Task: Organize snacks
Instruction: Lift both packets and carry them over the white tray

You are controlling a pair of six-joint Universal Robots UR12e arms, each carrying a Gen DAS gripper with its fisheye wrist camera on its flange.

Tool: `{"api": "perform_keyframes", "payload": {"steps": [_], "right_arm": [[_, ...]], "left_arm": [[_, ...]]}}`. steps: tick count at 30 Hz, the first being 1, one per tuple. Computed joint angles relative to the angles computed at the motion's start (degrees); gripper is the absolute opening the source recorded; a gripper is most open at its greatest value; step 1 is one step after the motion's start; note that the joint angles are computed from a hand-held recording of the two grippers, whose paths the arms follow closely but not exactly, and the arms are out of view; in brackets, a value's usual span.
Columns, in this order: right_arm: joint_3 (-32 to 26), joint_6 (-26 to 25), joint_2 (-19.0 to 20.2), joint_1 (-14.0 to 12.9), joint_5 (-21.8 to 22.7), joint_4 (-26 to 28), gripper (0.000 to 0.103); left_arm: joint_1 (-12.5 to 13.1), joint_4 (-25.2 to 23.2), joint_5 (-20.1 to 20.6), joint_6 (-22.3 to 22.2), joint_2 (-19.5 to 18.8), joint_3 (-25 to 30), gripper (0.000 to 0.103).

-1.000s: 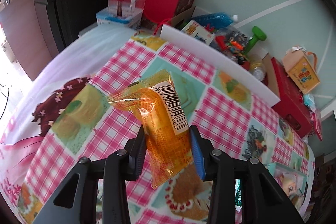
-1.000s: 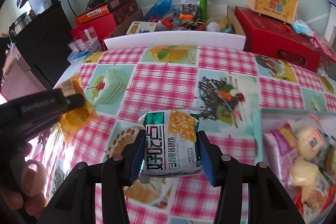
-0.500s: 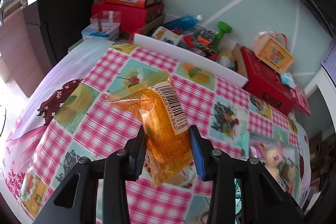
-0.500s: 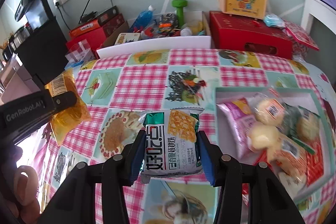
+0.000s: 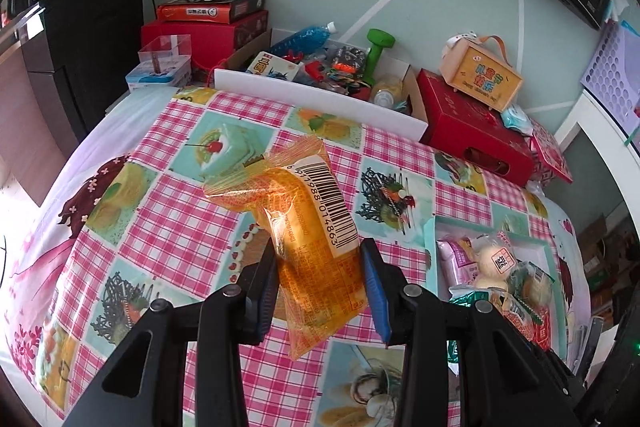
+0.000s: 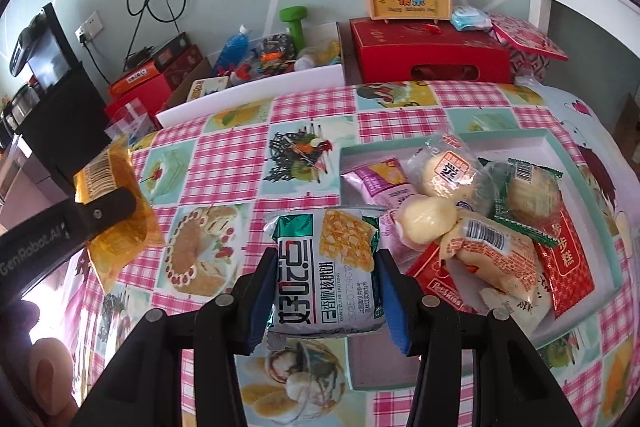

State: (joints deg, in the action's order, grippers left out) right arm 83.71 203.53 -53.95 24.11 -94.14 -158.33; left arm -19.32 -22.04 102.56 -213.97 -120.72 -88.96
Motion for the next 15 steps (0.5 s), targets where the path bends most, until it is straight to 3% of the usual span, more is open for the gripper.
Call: {"api": "perform_keyframes", "payload": {"steps": [15], "right_arm": [[0.98,2.91,-0.55,-1.64,-1.15,-0.02,0.051]], "left_arm": [[-1.18,-1.97,-1.21,3.7,-2.34,3.15,0.041]]}}
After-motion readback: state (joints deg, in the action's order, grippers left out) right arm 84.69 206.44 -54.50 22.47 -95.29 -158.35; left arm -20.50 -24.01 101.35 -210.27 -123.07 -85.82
